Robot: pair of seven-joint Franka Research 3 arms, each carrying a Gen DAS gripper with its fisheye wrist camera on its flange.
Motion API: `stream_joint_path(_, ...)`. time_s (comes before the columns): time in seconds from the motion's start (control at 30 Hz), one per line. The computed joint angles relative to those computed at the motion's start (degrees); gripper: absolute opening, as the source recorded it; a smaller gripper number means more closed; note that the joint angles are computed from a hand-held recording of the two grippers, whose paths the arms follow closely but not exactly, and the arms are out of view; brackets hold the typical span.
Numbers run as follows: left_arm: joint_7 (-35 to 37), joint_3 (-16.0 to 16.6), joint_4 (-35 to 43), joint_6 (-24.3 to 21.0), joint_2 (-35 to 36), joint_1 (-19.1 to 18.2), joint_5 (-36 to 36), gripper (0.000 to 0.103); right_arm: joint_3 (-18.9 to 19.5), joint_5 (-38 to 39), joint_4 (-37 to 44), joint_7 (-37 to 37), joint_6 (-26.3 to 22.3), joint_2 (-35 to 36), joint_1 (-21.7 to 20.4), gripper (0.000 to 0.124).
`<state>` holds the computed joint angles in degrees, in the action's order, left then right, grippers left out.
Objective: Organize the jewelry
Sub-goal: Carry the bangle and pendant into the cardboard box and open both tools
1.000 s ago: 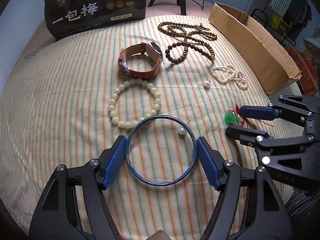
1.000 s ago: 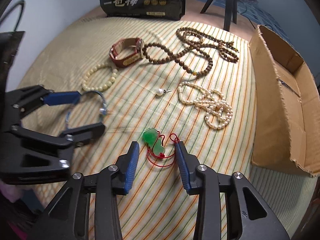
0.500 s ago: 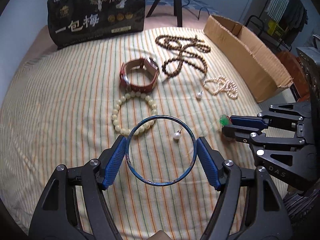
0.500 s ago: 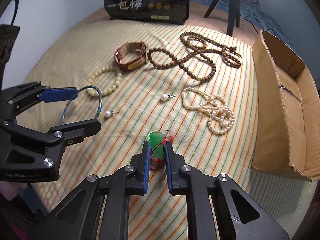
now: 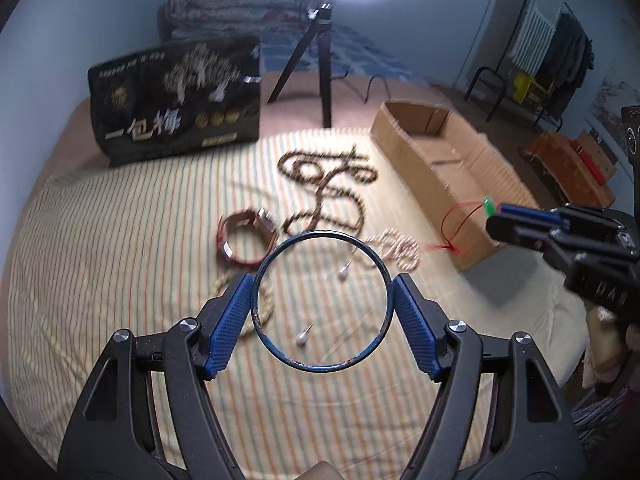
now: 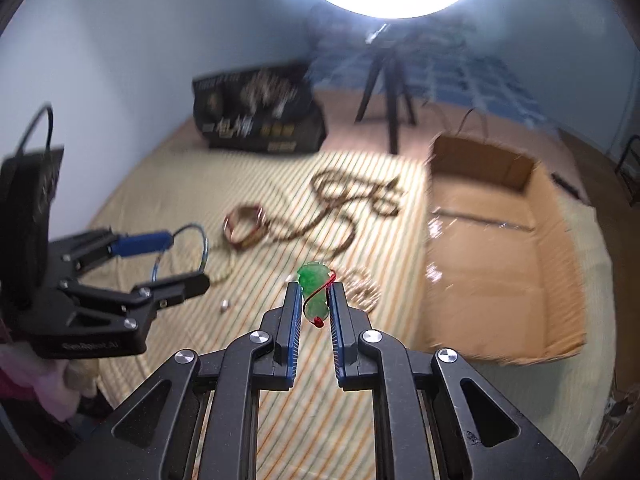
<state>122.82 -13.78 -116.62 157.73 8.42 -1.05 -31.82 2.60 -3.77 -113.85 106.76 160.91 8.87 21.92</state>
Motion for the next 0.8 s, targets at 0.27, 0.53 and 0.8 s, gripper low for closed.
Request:
stream_joint_path(0.27,-0.7,-1.9,5.8,-0.1,2.8,-1.1,-0.8,0.073,-2.9,-8.6,-2.2,9.8,2.6,-3.8,-2.0,0.012)
stream_joint_path(0.53,-4.4,-4.3,13.0,-0.2,8.5,-2.7,3.7,0.073,-3.7,-14.8,-3.3,18.3,1.9,-4.6,-5.9,0.012)
stream_joint_path(0.8,-9.2,-6.6,21.5,-1.6,15.9,-4.1,10.8,0.073,-4.3,-16.2,-3.8,22.6,0.0,-4.1,-8.2,0.012)
